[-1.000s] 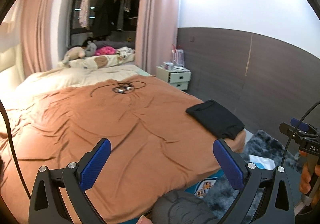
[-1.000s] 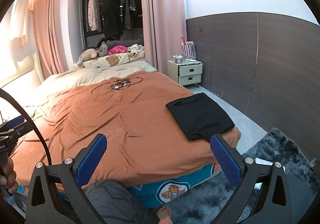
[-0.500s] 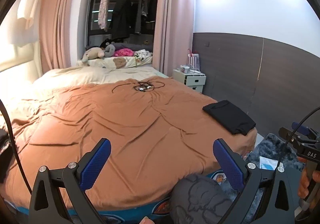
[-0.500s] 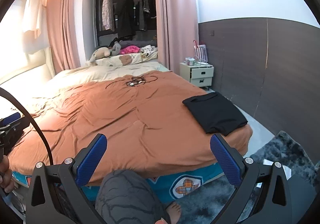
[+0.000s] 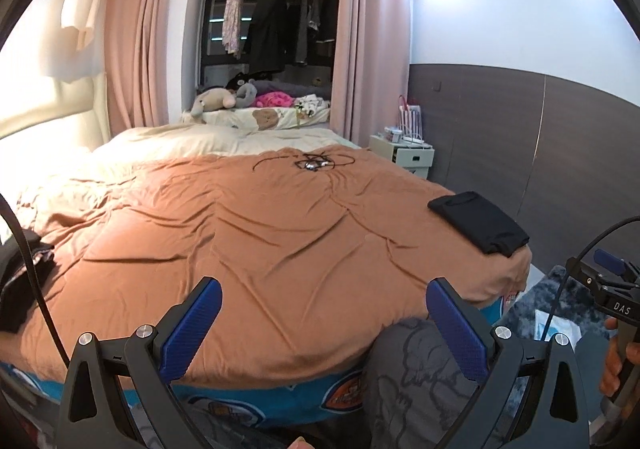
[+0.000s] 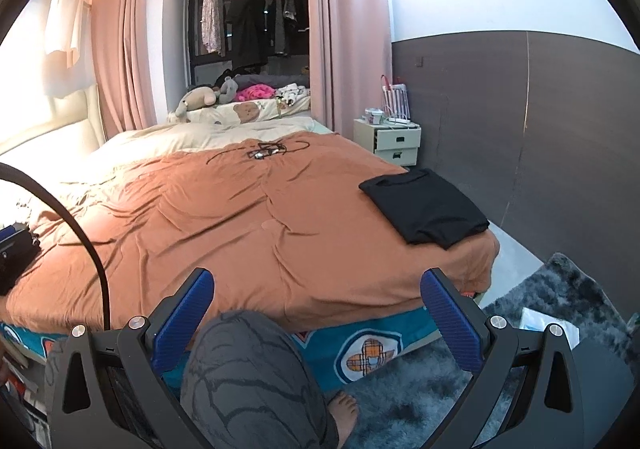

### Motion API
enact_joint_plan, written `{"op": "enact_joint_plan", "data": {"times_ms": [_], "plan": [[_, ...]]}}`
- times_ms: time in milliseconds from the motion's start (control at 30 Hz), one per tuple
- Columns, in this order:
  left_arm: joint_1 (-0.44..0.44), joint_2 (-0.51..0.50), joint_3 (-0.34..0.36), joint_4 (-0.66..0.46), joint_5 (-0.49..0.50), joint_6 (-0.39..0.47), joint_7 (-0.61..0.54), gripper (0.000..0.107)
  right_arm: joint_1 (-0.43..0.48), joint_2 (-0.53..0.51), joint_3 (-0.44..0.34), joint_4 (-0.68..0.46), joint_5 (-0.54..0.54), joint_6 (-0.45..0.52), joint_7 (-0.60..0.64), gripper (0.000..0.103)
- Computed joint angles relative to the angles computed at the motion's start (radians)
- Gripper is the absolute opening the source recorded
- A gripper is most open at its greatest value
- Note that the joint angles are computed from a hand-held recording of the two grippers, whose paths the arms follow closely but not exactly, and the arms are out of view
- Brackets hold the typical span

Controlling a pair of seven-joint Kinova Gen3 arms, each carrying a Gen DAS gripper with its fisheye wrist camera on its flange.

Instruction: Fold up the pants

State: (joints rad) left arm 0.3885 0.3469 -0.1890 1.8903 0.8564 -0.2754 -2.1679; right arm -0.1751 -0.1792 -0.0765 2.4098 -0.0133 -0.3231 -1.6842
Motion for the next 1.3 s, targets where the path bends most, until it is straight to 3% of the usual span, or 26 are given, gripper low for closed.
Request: {"op": "enact_joint_plan", "data": {"times_ms": [267,500,867,1133,1300], "plan": [[0.001,-0.001,0.039,0.047,-0.001,-0.056,0.009,0.103,-0.007,-0.026,-0.001,0.002,0.005,0.017,-0.015,0.103],[-0.007,-0.002,0.053,0.05,0.023,-0.061,0.001,0.103,0.043,-0.039,-0.087,0.029,-0.099,0.002,0.055,0.103],[-0.017,-0.013,0.069,0.07,0.023,-0.076,0.007,0.103,0.025,-0.05,-0.071,0.027,-0.108,0.026,0.059,0.103],[-0.029,-0.022,0.086,0.081,0.012,-0.085,0.013,0.103,0.058,-0.059,-0.113,0.025,-0.153,0.035,0.094,0.103],[-0.025,-0.026,0.087,0.082,0.032,-0.083,0.0,0.103,0.036,-0.052,-0.083,0.02,-0.129,0.04,0.08,0.103]]}}
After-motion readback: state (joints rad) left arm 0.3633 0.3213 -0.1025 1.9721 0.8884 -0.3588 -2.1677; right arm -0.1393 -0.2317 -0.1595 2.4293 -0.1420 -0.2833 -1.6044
